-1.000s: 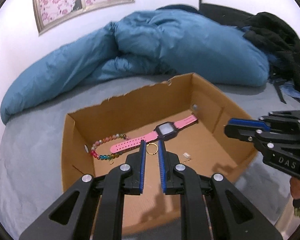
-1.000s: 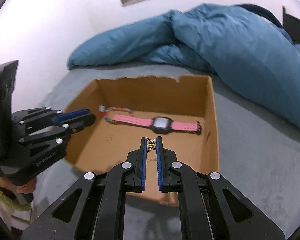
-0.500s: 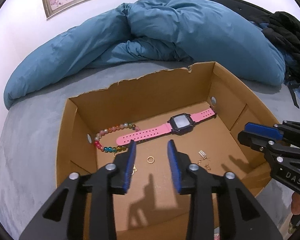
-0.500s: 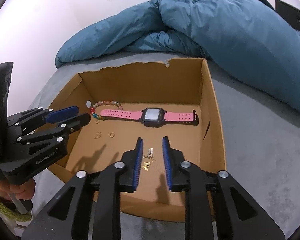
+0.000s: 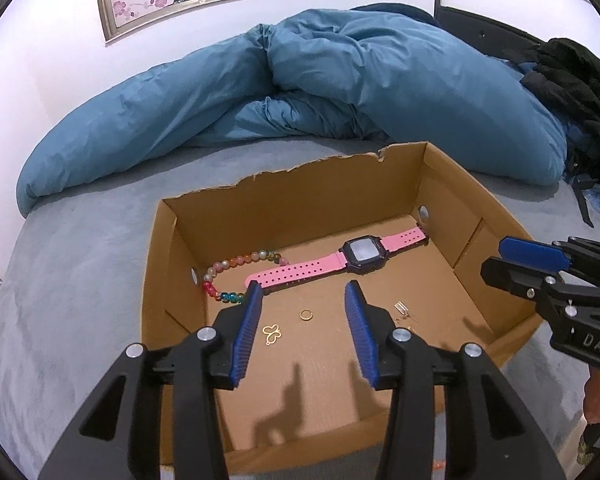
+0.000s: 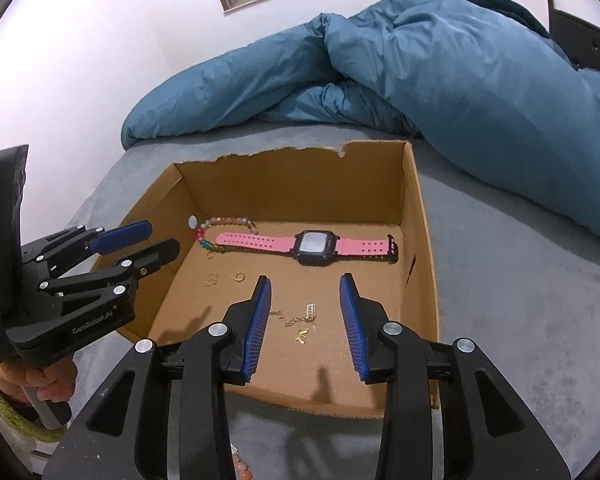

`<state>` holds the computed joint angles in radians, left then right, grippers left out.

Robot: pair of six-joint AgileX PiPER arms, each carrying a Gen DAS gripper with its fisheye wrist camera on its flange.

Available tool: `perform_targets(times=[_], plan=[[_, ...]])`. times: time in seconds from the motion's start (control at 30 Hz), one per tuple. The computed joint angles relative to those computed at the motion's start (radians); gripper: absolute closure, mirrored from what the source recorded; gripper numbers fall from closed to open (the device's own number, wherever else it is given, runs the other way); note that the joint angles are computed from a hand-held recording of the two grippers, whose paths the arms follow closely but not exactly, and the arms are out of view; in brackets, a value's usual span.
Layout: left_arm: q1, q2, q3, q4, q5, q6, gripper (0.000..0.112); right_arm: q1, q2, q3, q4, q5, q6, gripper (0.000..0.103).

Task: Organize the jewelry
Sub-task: 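Open both tools to drop the gold ring and butterfly charm into the box, then withdraw both tools from the box toward the pink-orange bead bracelet on the bed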

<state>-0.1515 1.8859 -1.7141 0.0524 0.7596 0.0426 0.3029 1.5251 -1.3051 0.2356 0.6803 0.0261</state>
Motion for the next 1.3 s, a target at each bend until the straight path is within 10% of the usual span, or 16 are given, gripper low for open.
perform_targets(times=[0.63,1.3], plan=[[0.064,-0.324,0.355,-0.101,-0.112,0.088,0.071,0.033,-0.184,0.089,0.039,-0.008,-0.027,0.063],[0.091,-0.531,0.765,-0.364,-0.213,0.323,0.071,-0.125,-0.428,0.428,0.332,0.075,-0.470,0.063]])
